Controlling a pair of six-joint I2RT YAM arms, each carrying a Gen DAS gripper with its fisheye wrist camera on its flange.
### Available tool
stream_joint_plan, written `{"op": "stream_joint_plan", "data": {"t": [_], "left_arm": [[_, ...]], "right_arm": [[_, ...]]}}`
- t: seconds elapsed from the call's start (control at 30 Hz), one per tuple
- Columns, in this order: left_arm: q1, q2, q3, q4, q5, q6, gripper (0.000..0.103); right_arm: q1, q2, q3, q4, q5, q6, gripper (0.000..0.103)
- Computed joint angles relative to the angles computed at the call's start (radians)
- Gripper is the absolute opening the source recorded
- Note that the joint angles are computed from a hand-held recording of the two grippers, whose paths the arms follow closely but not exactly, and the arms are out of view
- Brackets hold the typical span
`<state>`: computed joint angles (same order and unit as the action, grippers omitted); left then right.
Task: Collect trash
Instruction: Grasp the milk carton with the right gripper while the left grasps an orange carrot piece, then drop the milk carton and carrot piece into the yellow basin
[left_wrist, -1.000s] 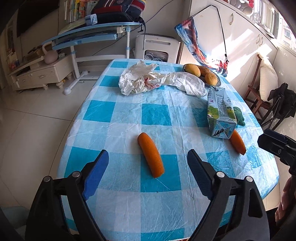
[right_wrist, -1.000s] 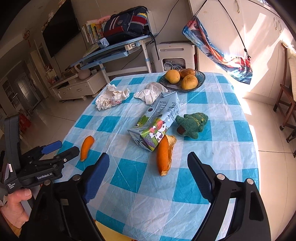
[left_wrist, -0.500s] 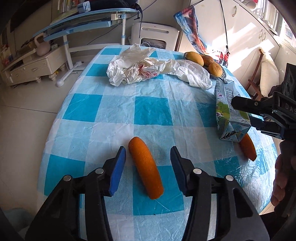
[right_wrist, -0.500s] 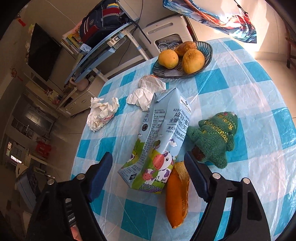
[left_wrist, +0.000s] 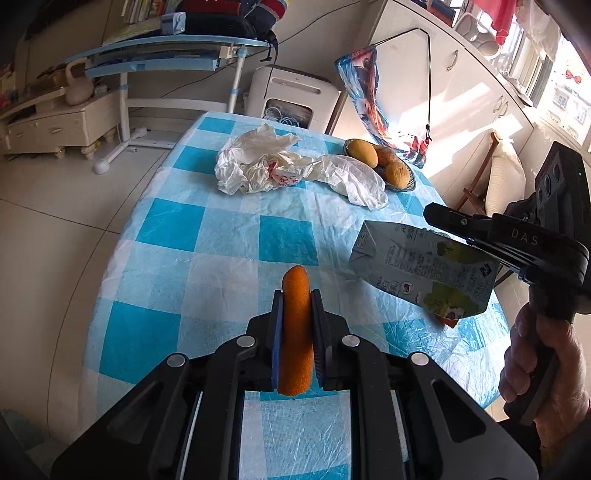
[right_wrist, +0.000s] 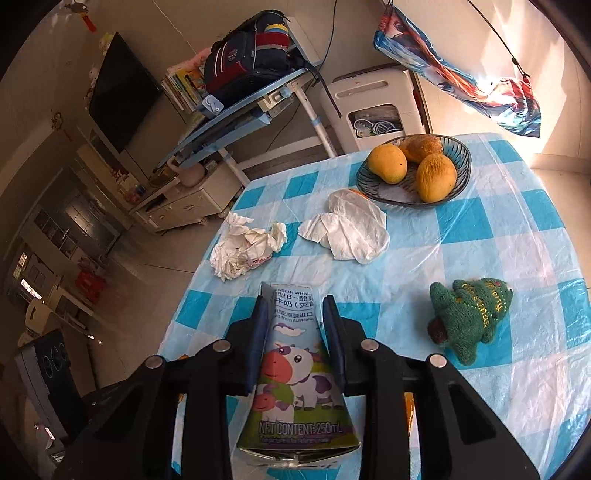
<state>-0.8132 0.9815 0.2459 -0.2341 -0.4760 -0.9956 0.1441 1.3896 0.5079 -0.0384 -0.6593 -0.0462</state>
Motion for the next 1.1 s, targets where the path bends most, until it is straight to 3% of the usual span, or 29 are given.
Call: {"op": "stream_joint_plan", "data": {"t": [0.03, 0.17, 0.23, 0.27, 0.3, 0.33, 0.4, 0.57, 0.8, 0.87, 0.9, 1.1], "left_arm": [[-0.019, -0.018, -0.001, -0.025, -0.016, -0.018, 0.013], [-0.075, -0.045, -0.006, -0.105, -0.05, -0.078, 0.013], [-0.092, -0.062, -0.015, -0.137, -0.057, -0.103, 0.013], [-0.101, -0.07, -0.018, -0.151, -0.061, -0.114, 0.013], [-0.106, -0.081, -0.022, -0.164, -0.062, -0.119, 0.013], [-0.109, -0.089, -0.023, -0.176, -0.065, -0.121, 0.013], [-0.12, -0.112, -0.027, -0.203, -0.071, -0.134, 0.013], [-0.131, -0.11, -0.025, -0.21, -0.074, -0.133, 0.013], [-0.122, -0.067, -0.02, -0.167, -0.062, -0.112, 0.013], [-0.12, -0.052, -0.017, -0.157, -0.061, -0.104, 0.013], [-0.12, -0.051, -0.017, -0.155, -0.06, -0.102, 0.013], [-0.184, -0.083, 0.001, -0.211, -0.094, -0.137, 0.013]], "right_arm": [[0.009, -0.038, -0.016, -0.014, 0.004, -0.008, 0.001], [0.09, -0.119, -0.046, -0.079, 0.098, -0.082, 0.001], [0.087, -0.107, -0.052, -0.109, 0.077, -0.104, 0.005], [0.072, -0.102, -0.053, -0.137, 0.045, -0.123, 0.017], [0.068, -0.112, -0.064, -0.148, 0.042, -0.136, 0.059], [0.067, -0.138, -0.084, -0.152, 0.044, -0.152, 0.081], [0.09, -0.16, -0.093, -0.183, 0.061, -0.187, 0.08], [0.249, -0.153, -0.119, -0.134, 0.325, -0.216, 0.08], [0.307, -0.052, -0.121, -0.052, 0.429, -0.228, 0.08], [0.33, -0.006, -0.124, -0.025, 0.468, -0.227, 0.073], [0.336, 0.011, -0.121, -0.022, 0.475, -0.226, 0.06], [0.288, -0.113, -0.148, -0.098, 0.362, -0.219, 0.059]]}}
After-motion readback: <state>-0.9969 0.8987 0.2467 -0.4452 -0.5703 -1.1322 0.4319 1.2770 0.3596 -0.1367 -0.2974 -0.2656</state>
